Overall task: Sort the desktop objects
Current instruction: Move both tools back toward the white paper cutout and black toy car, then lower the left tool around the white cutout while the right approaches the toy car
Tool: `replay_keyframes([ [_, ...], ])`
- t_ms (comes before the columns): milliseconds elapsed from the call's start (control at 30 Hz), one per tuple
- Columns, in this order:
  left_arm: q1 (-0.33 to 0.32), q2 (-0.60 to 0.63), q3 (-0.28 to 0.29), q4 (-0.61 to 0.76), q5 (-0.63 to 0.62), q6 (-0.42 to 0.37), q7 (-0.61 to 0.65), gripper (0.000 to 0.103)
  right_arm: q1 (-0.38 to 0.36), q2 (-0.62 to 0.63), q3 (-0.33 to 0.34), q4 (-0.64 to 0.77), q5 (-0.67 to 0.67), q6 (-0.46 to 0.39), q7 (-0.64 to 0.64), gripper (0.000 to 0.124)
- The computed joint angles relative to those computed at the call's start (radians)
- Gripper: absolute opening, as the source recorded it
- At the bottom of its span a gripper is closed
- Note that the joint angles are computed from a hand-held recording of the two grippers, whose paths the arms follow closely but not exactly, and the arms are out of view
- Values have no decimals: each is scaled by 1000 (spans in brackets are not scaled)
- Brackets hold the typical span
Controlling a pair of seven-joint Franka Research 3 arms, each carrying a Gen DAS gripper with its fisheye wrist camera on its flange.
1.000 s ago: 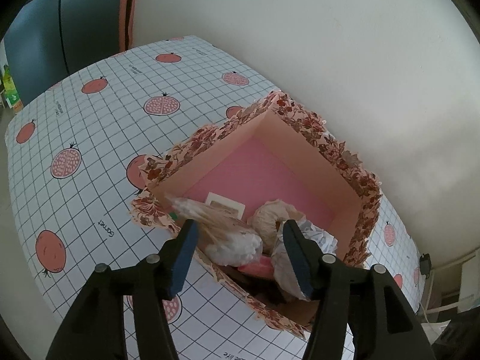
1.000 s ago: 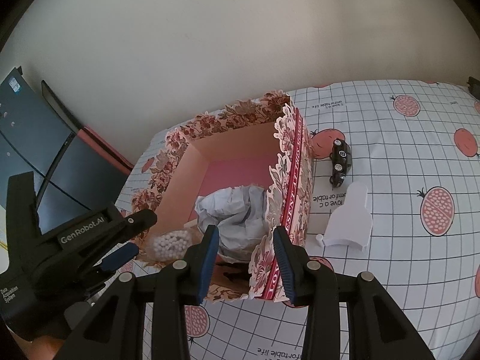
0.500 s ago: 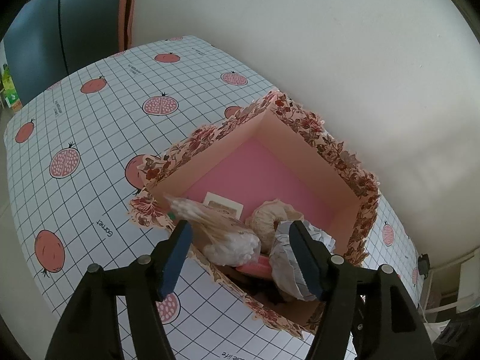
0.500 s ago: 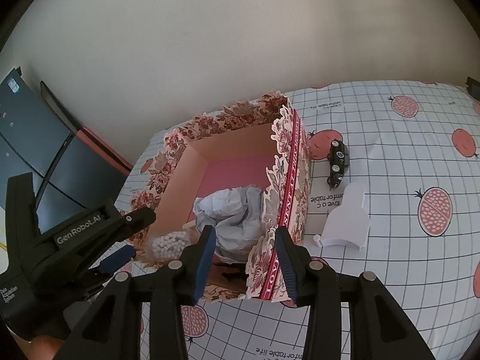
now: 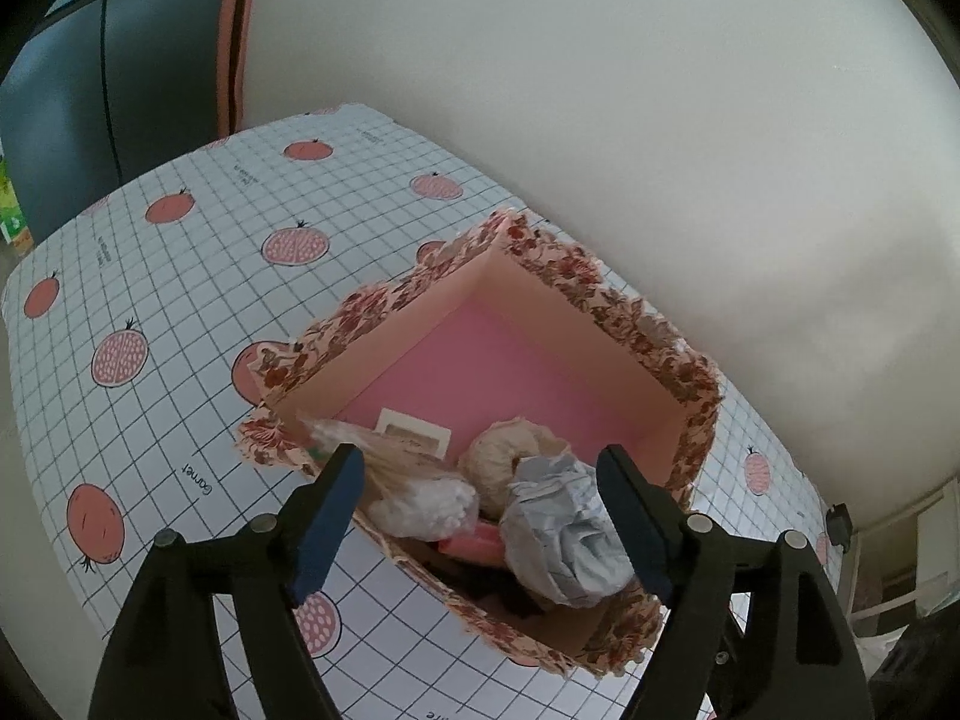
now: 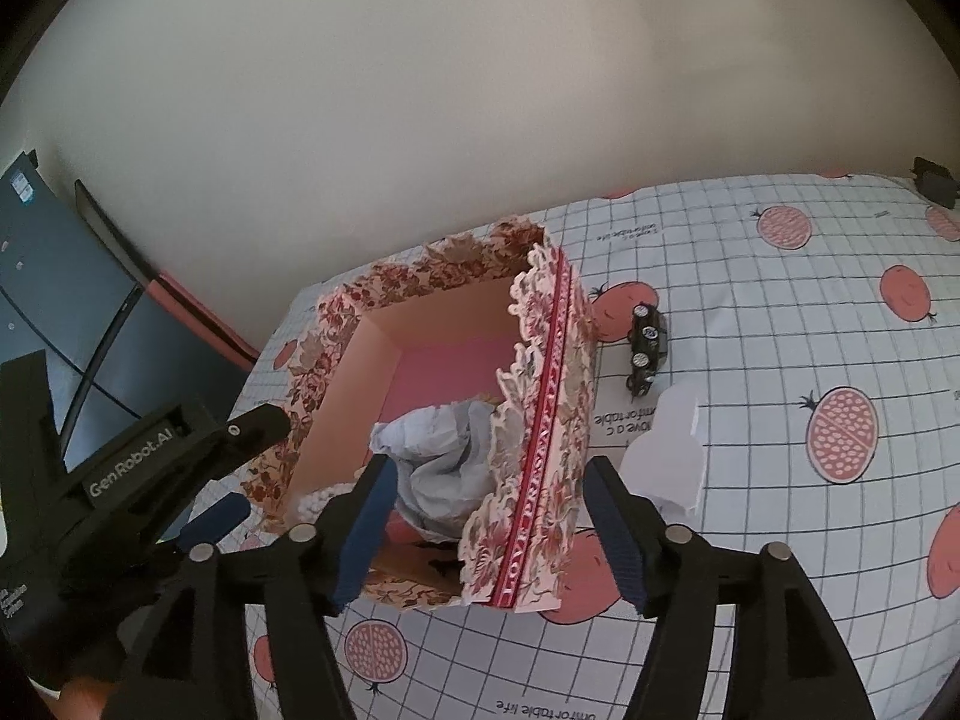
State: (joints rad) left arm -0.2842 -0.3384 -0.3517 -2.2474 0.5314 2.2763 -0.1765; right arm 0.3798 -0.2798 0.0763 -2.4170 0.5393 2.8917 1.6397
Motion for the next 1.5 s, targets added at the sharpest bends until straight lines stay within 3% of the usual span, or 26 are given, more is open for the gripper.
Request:
replay_keyframes([
  [300,-6,29,-11,34,34,4,-8,82,-57,-35,12,-36,-66,8,76,89],
  [600,-19,75,-21,81,86,15,-11,82,-124,-82,11,-73,-156,-8,151,91],
  [700,-24,90,-25,99,115,20,-18,82,-145,-102,11,-88,-180,-3,169,100],
  [1033,-52,165,-31,179,225,75,3,91,-224,-158,17,-106,-251,-51,215,102],
  [1500,-124,296,-13,307,303,134,35,92,-365,-236,35,-124,-400,-112,328,102],
])
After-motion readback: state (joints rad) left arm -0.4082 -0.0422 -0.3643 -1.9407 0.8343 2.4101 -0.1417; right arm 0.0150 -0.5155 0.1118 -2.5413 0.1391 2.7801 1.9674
